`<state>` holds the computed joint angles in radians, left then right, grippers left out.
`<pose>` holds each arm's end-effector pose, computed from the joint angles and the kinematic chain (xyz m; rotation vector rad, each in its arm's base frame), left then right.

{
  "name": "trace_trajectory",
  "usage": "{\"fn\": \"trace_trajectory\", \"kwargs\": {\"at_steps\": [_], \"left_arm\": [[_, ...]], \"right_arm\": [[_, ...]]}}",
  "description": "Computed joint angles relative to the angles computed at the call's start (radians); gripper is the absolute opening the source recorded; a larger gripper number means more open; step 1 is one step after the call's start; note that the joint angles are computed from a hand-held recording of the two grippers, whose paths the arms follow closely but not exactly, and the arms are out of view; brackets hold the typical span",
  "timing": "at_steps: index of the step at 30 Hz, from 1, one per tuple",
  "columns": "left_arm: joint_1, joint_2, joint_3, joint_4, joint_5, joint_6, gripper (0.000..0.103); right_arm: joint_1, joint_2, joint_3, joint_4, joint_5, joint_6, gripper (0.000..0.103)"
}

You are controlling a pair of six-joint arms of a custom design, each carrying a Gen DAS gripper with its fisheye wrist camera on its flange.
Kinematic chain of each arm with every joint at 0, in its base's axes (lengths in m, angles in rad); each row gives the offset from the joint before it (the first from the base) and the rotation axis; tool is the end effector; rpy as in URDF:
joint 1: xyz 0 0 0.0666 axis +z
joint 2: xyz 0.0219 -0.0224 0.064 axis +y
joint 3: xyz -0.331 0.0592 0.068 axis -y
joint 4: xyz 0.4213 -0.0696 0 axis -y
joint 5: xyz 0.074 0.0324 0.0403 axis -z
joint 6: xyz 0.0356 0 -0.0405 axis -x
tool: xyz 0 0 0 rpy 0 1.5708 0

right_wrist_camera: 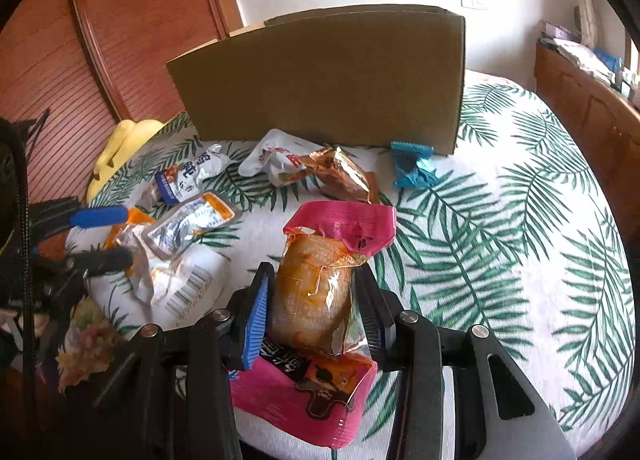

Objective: Organize snacks
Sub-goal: 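Grasp the clear sealed meat pack with the left tool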

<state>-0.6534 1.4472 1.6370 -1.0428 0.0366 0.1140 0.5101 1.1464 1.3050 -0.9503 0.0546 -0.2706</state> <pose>0.4232 -0.3261 0.4643 0.6721 2.3679 -0.3874 0.3855 0.2130 0.4487 -0.2582 2.3692 0.3121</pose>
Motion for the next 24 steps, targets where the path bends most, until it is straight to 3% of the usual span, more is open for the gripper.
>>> {"fn": "trace_trajectory", "kwargs": {"at_steps": [8, 17, 24], "left_arm": [[0.012, 0.124, 0.135, -0.058, 0.063, 0.122, 0.061], [-0.019, 0.216, 0.238, -0.154, -0.062, 0.123, 0.061], [-0.022, 0.235, 0.255, -0.17, -0.077, 0.113, 0.062]], "right_arm": [[0.008, -0.027, -0.03, 0.009, 0.0, -0.013, 0.041], [0.014, -0.03, -0.041, 0.02, -0.009, -0.019, 0.041], [0.017, -0.028, -0.045, 0.023, -0.011, -0.022, 0.041]]}}
